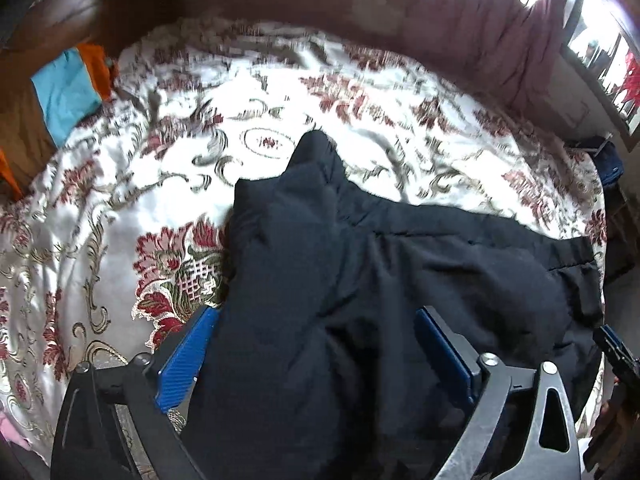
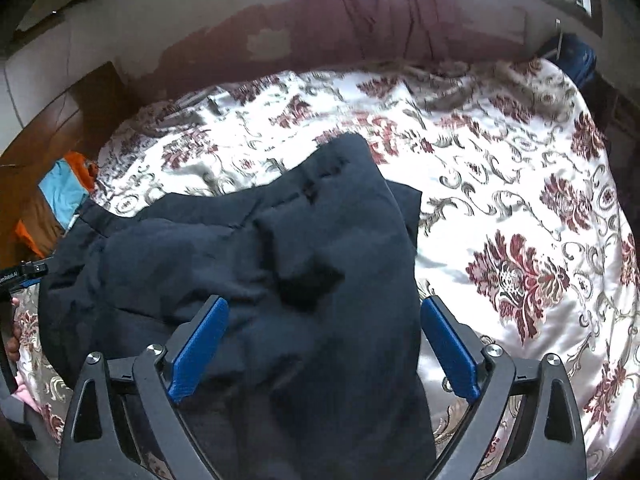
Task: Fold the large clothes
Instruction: 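Lift both open grippers up and away from the folded navy jacket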
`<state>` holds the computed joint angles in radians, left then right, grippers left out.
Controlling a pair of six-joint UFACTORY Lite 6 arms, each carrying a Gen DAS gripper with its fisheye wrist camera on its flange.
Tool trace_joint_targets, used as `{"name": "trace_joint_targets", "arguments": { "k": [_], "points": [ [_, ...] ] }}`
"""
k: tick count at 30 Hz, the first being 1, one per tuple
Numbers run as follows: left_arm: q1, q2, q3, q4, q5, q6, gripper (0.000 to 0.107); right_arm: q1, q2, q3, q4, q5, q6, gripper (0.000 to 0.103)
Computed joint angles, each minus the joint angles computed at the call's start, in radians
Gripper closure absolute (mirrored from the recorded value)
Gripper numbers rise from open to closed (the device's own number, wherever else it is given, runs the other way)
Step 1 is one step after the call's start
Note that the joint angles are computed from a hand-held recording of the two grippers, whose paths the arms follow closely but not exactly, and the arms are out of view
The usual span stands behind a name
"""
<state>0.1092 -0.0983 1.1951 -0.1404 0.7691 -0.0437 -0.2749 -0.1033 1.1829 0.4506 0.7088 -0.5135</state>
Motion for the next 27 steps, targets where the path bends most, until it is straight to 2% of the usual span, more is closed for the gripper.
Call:
{"name": "trace_joint_targets", "arguments": {
  "k": [2, 6, 11, 21, 27],
  "points": [
    [-0.034, -0.042, -0.011, 0.039, -0.003, -0.055, 0.004, 0.001, -0.038, -0.015, 0.037, 0.01, -0.035, 0.003],
    [-0.11, -0.139, -0.046, 0.073, -0.031, -0.115, 0.004, 0.025, -0.134, -0.06, 0.072, 0.016, -0.068, 0.002],
    [-0.292, -0.223, -0.059, 0.252, -0.025, -0.312, 0.004, 0.033, -0.226, -0.09, 0.117, 0.04, -0.121, 0.002],
    [-0.586, -0.296, -0.03, 0.536, 0.104, -0.632, 0.004, 0.077, -0.395, -0.115, 0.075, 0.097, -0.033, 0.002],
    [-0.666, -0.358, -0.038, 0.588, 0.161, -0.678, 0.004, 0.141, -0.509, -0.14, -0.038, 0.106, 0.124, 0.002]
  ]
}}
